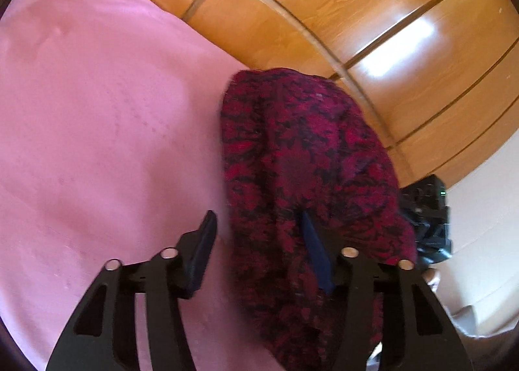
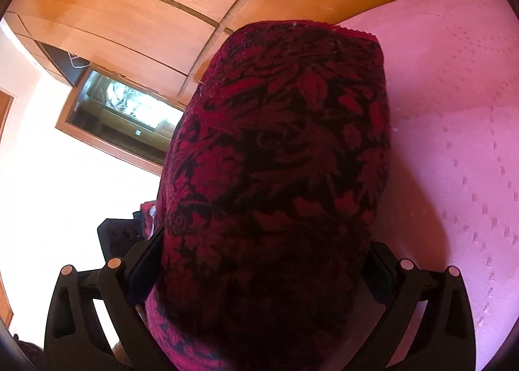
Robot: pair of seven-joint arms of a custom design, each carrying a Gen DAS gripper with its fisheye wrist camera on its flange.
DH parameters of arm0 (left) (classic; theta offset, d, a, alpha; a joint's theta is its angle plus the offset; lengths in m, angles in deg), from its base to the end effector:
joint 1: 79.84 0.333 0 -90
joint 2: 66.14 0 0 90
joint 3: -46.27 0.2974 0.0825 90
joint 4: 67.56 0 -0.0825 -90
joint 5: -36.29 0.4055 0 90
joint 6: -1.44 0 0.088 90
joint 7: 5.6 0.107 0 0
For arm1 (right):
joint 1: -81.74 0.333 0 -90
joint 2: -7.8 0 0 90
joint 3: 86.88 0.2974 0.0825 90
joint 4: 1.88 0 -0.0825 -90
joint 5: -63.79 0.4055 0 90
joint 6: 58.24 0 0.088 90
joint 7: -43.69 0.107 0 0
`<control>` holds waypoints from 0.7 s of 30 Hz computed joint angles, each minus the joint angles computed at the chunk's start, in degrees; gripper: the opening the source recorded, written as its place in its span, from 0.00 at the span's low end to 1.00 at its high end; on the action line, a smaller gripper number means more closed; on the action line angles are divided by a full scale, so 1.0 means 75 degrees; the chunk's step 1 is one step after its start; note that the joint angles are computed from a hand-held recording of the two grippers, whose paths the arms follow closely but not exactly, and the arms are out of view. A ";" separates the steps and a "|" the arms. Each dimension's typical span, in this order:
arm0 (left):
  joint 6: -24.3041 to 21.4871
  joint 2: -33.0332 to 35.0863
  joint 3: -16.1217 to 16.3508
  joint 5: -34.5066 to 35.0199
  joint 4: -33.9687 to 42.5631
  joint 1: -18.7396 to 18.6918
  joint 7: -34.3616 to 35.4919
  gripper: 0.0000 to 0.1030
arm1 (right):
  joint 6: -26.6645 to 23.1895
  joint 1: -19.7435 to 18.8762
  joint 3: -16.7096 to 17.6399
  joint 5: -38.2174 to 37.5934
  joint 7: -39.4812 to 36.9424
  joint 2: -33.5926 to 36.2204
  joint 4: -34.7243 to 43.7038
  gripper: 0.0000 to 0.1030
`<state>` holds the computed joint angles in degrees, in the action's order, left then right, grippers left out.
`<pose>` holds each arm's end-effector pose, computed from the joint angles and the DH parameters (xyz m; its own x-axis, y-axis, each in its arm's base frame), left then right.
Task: Fold small clothes
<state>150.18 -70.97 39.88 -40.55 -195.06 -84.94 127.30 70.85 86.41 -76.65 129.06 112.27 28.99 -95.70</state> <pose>0.5534 -0.0935 0.4165 -0.1309 -0.7282 0.6727 -0.8295 -0.2912 -0.4766 0.6781 0.1919 0.4212 0.0803 -0.5430 -0.8359 -0.9669 0.1613 -0.1976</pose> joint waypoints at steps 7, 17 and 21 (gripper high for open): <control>-0.0191 -0.0194 -0.0092 -0.0758 0.0027 -0.0227 0.0525 0.37 | 0.0507 0.0201 -0.0096 0.0076 -0.0544 -0.1079 -0.0677 0.70; -0.0428 0.1730 -0.1054 0.0955 0.2858 -0.1095 -0.0145 0.37 | 0.1962 0.0437 -0.1326 0.0298 -0.0842 -0.3838 -0.3158 0.68; -0.0498 0.3175 -0.1486 0.3133 0.4778 -0.1710 -0.1370 0.32 | 0.2905 0.0306 -0.1931 0.0049 -0.0415 -0.4988 -0.4485 0.67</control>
